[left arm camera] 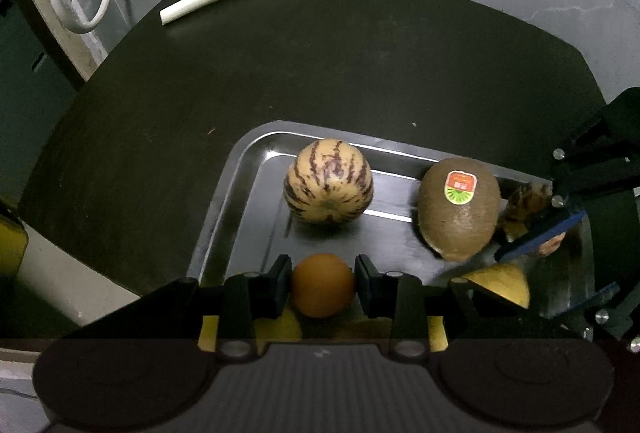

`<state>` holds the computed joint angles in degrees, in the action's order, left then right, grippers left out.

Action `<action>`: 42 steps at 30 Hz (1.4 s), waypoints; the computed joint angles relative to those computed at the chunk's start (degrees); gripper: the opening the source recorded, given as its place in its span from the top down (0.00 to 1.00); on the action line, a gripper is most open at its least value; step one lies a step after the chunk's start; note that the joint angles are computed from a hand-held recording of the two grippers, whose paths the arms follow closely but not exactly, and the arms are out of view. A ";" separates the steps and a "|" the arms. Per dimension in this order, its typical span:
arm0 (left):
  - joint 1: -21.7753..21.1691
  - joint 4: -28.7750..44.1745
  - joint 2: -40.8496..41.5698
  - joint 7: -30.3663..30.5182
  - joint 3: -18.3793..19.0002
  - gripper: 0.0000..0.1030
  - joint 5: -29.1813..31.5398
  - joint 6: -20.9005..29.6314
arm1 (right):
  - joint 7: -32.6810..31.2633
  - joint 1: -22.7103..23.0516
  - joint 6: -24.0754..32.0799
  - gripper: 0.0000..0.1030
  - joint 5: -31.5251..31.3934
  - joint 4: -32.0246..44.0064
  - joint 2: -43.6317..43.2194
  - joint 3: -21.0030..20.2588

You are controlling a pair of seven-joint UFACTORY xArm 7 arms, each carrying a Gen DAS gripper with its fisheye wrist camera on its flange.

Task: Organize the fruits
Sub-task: 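Carry the pear into the tray with the right tool while the left carries the orange, then open the left gripper over the tray while the right gripper releases the pear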

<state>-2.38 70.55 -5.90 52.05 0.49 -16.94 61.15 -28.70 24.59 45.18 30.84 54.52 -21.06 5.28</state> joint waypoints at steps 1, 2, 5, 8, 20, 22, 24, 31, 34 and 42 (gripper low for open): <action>0.01 0.21 0.15 -0.04 -0.02 0.64 0.19 0.00 | 0.04 0.02 -0.12 0.57 -0.10 -0.07 -0.03 0.11; 0.06 0.39 0.29 -0.07 0.00 0.64 0.22 0.08 | 0.18 0.04 -0.32 0.57 -0.20 -0.19 -0.09 0.24; 0.01 0.22 0.12 -0.13 -0.10 0.64 0.17 0.21 | 0.62 0.02 -0.13 0.57 -0.09 -0.45 -0.35 0.06; -0.14 0.05 0.07 0.02 -0.27 0.64 0.57 0.17 | 1.23 -0.05 -0.03 0.56 -0.29 -0.67 -0.57 0.09; -0.46 1.35 1.43 -1.21 -0.77 0.57 1.96 1.29 | 2.42 -0.19 -0.42 0.56 -0.74 -1.25 -1.47 -0.21; -0.42 1.31 1.30 -1.37 -0.72 0.49 1.63 1.33 | 2.34 -0.13 -0.44 0.56 -0.60 -1.30 -1.74 -0.40; -0.44 1.23 0.95 -1.61 -0.74 0.46 1.59 1.27 | 2.35 -0.10 -0.42 0.55 -0.50 -1.35 -2.16 -0.54; -0.37 1.72 -0.27 -2.64 -0.45 0.33 1.16 1.23 | 1.81 -0.05 -0.46 0.47 0.15 -1.95 -4.63 -1.41; -0.43 1.62 -1.41 -3.47 -0.38 0.23 0.96 0.28 | 2.28 -0.29 -0.36 0.42 0.10 -2.29 -6.02 -1.83; -0.77 0.39 -5.63 -6.89 -0.16 0.03 1.85 -3.10 | 5.31 -1.02 -2.62 0.22 -0.60 -3.84 -10.04 -2.47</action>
